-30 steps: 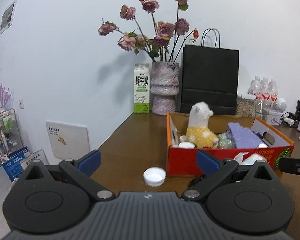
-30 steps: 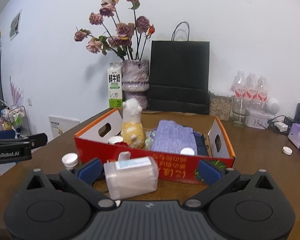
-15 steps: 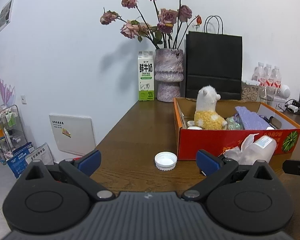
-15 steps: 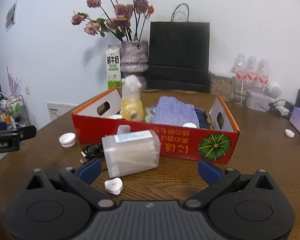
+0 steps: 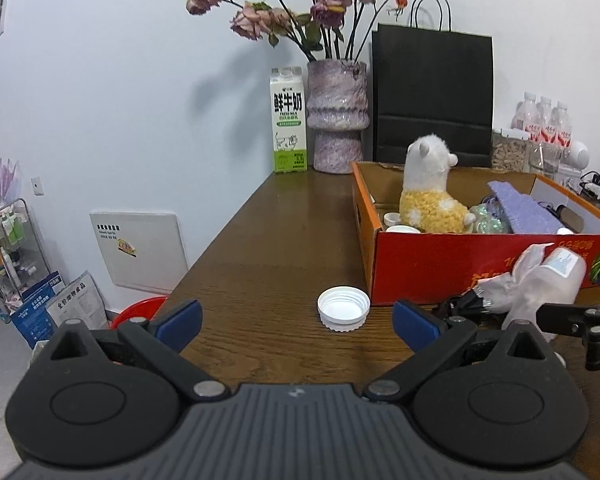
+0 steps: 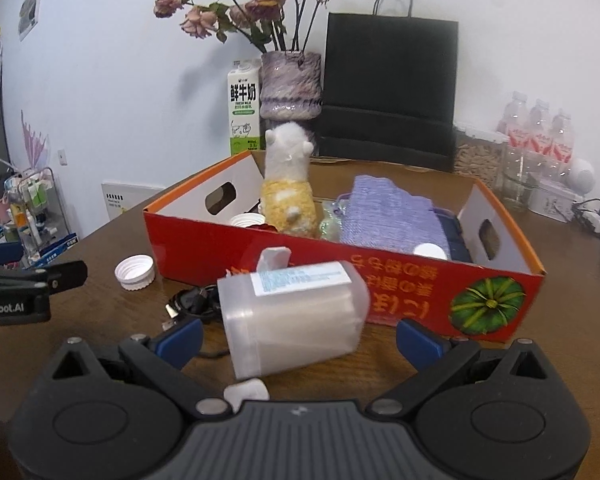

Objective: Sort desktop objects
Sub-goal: 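Grasp the white cap with the left tool while the right tool grasps the translucent plastic container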

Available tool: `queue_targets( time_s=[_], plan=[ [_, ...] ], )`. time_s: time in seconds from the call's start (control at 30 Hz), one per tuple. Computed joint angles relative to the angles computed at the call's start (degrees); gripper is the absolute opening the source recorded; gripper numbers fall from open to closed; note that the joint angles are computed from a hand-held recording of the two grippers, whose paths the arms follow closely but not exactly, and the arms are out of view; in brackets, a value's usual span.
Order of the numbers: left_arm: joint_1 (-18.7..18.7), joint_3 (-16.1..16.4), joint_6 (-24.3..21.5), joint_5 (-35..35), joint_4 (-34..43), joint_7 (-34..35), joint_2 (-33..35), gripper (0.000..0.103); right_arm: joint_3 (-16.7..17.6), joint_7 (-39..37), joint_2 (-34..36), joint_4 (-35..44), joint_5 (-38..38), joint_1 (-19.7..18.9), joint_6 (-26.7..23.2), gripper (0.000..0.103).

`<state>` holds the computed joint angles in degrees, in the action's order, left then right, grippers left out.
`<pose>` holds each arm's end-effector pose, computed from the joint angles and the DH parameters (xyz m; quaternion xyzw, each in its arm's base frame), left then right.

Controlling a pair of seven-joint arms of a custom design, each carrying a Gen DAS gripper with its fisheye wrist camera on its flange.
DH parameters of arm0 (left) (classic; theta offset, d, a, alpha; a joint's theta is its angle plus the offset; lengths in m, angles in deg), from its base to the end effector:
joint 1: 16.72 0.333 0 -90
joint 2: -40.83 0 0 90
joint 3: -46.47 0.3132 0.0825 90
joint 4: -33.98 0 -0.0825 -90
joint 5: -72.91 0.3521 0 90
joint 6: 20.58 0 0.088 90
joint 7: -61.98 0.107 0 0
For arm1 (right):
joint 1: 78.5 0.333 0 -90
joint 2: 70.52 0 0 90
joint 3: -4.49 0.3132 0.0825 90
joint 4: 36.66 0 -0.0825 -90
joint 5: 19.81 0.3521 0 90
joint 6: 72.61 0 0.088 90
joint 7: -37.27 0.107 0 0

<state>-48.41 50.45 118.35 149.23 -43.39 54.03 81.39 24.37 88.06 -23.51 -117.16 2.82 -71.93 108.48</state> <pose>0.6488 -0.3517 0.3606 -0.6799 0.5176 -0.2858 0.4338 0.7157 0.2229 0.3525 -0.7603 0.4459 -0.2353 0.4095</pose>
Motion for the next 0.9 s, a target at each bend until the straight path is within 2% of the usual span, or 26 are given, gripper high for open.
queue_targets(
  time_s=[0.1, 0.2, 0.37, 0.43, 0.53, 0.6, 0.63, 0.8, 0.9],
  plan=[
    [1.6, -0.8, 0.9, -3.2, 3.5, 4.7, 2.5, 0.103, -2.7, 2.2, 2.1, 4.2, -0.2, 2.4, -2.1, 0.103],
    [3.4, -1.4, 3.5, -8.2, 7.3, 10.7, 5.2, 0.103, -2.5, 2.7, 3.9, 7.0, 0.1, 2.4, -3.5, 0.103],
    [4.8, -1.5, 4.7, -16.3, 15.6, 20.5, 10.9, 0.1, -2.9, 3.4, 5.7, 10.0, 1.0, 2.7, -5.2, 0.1],
    [5.1, -1.3, 5.1, -19.3, 18.3, 23.0, 12.8, 0.093, -1.4, 2.5, 6.0, 10.3, 1.7, 1.7, -5.4, 0.096],
    [5.1, -0.5, 5.4, -23.1, 20.8, 25.5, 14.8, 0.074, 1.0, 0.1, 6.3, 10.2, 2.7, 0.2, -5.6, 0.088],
    [5.1, 0.1, 7.1, -25.1, 20.4, 26.0, 14.9, 0.048, 1.5, -1.1, 6.1, 9.6, 3.4, 0.0, -5.1, 0.087],
    [4.9, 0.9, 8.3, -25.4, 19.5, 25.6, 14.4, 0.043, 1.8, -1.7, 6.0, 9.4, 3.7, -0.2, -4.8, 0.087],
    [2.8, 4.1, 10.1, -24.7, 17.2, 23.3, 13.2, 0.041, 3.4, -4.0, 5.6, 8.5, 5.1, -1.2, -4.6, 0.086],
    [1.7, 5.3, 10.6, -23.0, 15.0, 20.7, 11.7, 0.041, 5.7, -6.5, 5.1, 7.0, 6.1, -2.6, -3.1, 0.086]
  ],
)
